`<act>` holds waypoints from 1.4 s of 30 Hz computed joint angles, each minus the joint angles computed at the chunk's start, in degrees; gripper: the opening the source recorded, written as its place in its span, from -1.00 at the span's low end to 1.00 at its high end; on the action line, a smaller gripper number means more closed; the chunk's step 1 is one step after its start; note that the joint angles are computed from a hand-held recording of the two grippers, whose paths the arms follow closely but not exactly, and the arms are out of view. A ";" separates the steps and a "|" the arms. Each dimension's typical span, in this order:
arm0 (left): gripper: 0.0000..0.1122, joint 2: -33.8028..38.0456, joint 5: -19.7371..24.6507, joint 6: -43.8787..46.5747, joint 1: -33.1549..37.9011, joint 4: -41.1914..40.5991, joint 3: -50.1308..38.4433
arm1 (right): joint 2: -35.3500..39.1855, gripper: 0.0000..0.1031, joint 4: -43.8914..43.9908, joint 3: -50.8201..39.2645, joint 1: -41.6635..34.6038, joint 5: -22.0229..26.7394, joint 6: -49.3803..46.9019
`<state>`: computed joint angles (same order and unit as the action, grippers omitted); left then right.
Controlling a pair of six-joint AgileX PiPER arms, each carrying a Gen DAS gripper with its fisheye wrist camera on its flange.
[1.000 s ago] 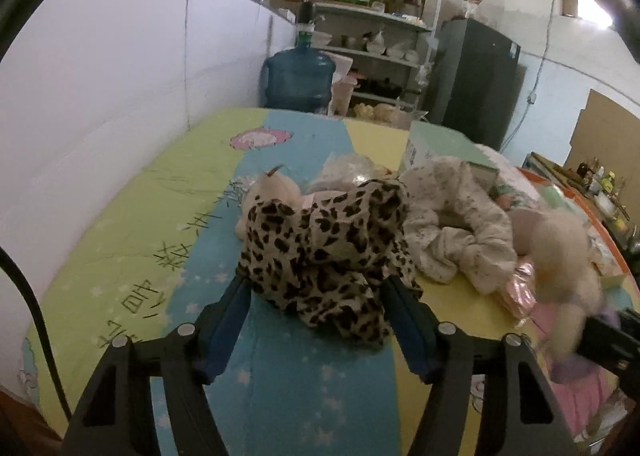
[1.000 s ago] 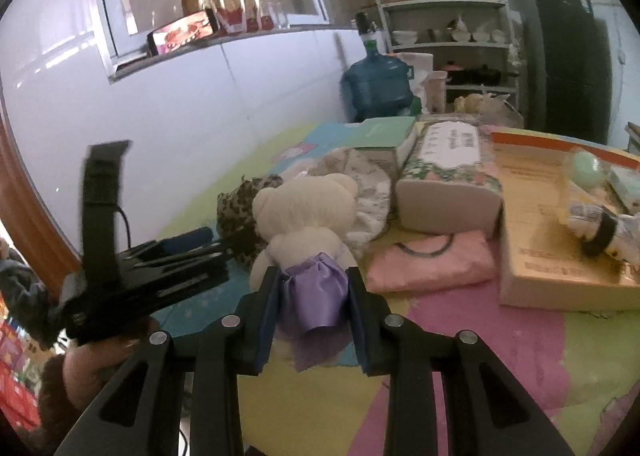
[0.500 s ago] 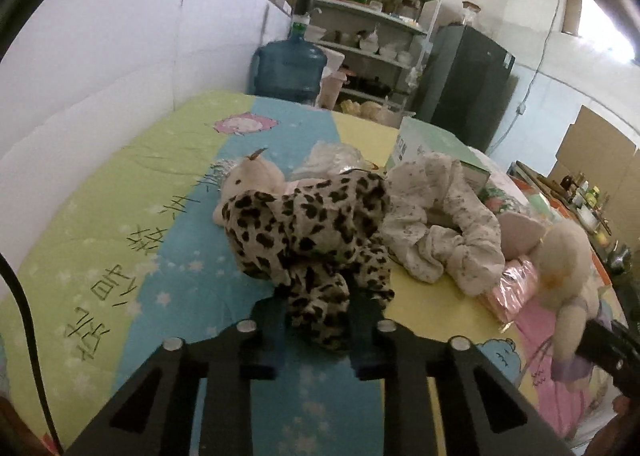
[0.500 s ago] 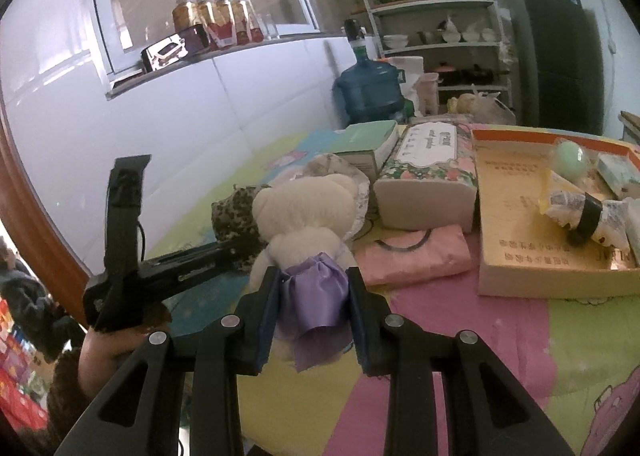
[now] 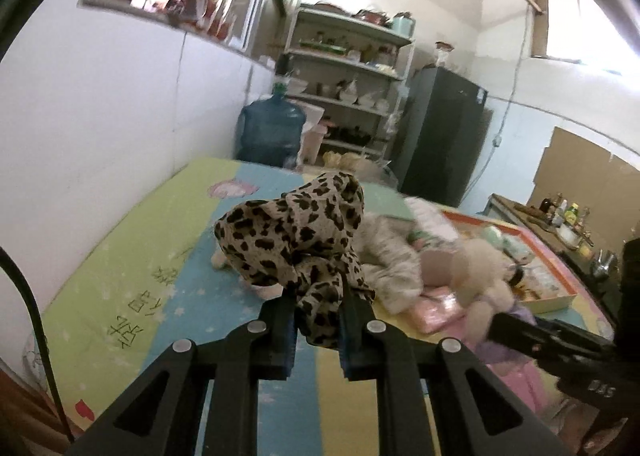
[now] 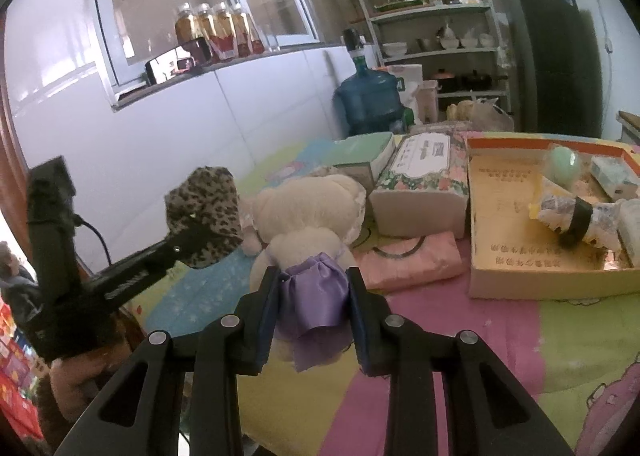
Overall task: Organize soft objects
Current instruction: 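Carry the teddy bear and leopard plush with both tools over the tray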
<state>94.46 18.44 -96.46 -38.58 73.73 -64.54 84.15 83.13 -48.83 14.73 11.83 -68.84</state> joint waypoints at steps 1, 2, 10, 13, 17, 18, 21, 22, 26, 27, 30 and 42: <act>-0.70 -0.29 0.35 0.65 -0.86 -0.25 -0.37 | -0.59 -0.35 0.54 0.41 -0.19 -0.04 -0.52; -0.70 -0.36 0.50 0.84 -1.33 -0.22 -0.61 | -1.26 -0.35 0.98 0.89 -0.44 -0.15 -0.99; -0.70 1.61 1.32 6.13 -6.89 -3.27 -6.05 | -5.81 -0.35 -0.78 3.37 -3.95 0.00 0.89; -0.70 3.02 0.79 7.99 -7.97 -5.07 -8.15 | -7.34 -0.35 -1.67 4.10 -6.13 0.55 1.67; -0.70 5.13 1.78 11.39 -9.97 -7.93 -11.79 | -9.28 -0.35 0.07 5.45 -9.87 2.57 -0.19; -0.70 5.84 1.88 12.76 -10.34 -9.08 -13.00 | -9.55 -0.35 0.80 5.76 -10.69 3.14 -0.84; -0.71 7.51 1.91 16.19 -11.12 -11.56 -15.90 | -10.20 -0.35 2.60 6.39 -13.47 5.04 -2.53; -0.71 8.06 1.97 17.54 -11.29 -12.71 -16.87 | -10.33 -0.35 3.13 6.59 -14.17 5.41 -3.10; -0.70 10.48 2.10 22.71 -11.74 -17.32 -20.83 | -10.99 -0.35 4.29 7.33 -17.58 7.51 -4.89; -0.70 11.14 2.13 24.41 -11.83 -18.80 -21.93 | -11.07 -0.35 4.39 7.35 -17.99 7.63 -5.04; -0.70 13.52 2.47 30.14 -12.20 -23.77 -25.78 | -11.61 -0.35 5.39 7.77 -21.00 9.10 -6.59; -0.70 26.73 7.17 54.19 -13.26 -46.56 -47.07 | -11.77 -0.35 5.68 7.14 -38.70 17.74 -8.69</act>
